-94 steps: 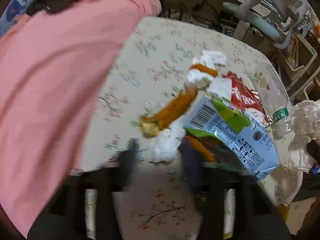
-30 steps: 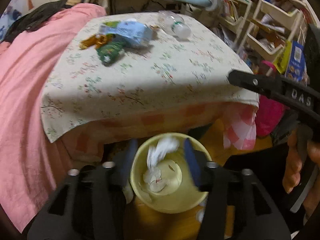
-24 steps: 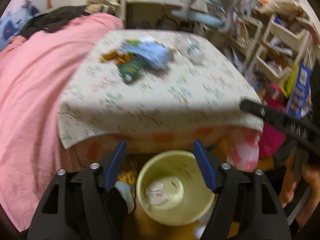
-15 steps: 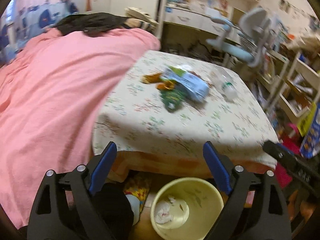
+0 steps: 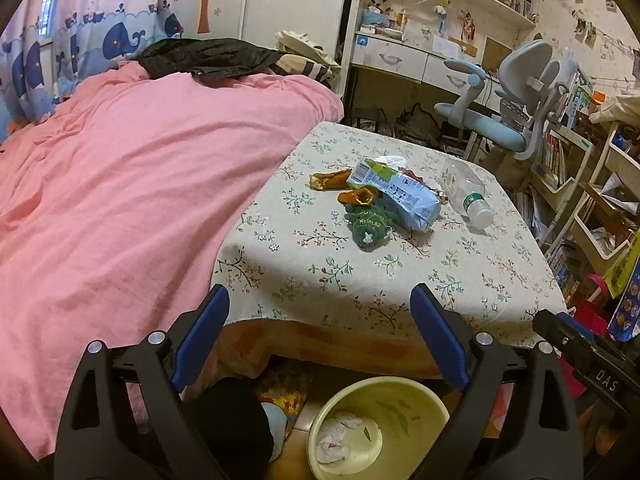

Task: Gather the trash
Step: 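Move both tools back toward the trash on the table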

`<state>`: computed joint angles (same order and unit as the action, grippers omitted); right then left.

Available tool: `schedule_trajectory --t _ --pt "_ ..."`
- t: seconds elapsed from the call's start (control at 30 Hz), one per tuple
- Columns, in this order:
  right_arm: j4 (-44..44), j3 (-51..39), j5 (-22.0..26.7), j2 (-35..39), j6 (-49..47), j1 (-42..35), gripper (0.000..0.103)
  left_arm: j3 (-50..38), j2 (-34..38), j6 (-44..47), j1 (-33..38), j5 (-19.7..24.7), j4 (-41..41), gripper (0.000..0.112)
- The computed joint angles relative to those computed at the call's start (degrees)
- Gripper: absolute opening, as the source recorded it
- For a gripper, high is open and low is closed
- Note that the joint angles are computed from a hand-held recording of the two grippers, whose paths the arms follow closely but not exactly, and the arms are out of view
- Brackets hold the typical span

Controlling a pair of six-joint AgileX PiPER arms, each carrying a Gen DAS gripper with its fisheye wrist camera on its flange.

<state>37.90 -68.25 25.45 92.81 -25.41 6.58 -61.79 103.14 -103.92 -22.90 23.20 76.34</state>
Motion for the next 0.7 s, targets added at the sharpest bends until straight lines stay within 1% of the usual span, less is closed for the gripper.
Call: schedule_trajectory --t 0.37,0.7 --pt "-1.4 -0.2 -0.9 0.0 0.7 1.8 0.066 0.0 -0.3 -1.7 -0.4 1.2 2.3 0.091" --pt "-2.8 -0.5 -1.2 0.3 1.8 2.7 0.066 -0.6 -0.2 -1.0 -0.2 1.2 1.5 0.092"
